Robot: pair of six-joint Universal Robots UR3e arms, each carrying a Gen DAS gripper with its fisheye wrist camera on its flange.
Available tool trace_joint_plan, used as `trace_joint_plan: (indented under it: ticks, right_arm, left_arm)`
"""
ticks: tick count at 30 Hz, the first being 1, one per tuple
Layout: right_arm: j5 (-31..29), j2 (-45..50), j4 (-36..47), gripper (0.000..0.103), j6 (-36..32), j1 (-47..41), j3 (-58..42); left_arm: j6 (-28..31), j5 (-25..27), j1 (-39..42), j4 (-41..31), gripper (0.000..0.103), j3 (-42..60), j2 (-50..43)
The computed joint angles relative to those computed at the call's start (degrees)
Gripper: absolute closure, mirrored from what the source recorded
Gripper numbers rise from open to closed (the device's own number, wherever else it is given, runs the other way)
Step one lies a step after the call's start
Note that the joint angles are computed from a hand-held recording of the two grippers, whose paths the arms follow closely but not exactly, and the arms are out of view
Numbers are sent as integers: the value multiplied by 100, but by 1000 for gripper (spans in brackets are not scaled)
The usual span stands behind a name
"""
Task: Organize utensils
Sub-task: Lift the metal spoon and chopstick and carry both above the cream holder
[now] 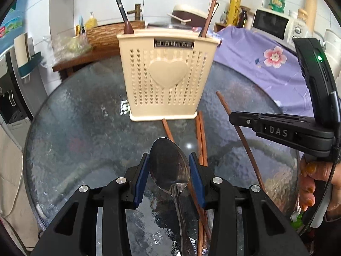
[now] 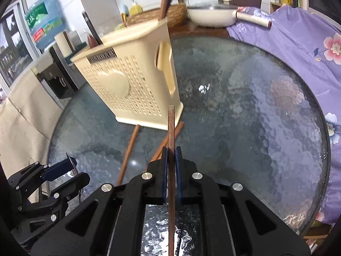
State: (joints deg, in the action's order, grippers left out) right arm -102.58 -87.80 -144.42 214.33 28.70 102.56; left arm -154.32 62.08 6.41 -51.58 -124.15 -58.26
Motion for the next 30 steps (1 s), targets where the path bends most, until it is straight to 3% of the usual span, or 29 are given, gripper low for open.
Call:
trace_joint_plan:
  ticks: [18,30]
  right_arm:
    - [-814,-528,-244,95,266,735,33]
    - [-1147,-536,-236,95,262,1074,-194]
  left_arm:
    - [798,-1207,1099,-1061,66,144,1009]
    - [908,-1286,1149,-1079,66,135,1031]
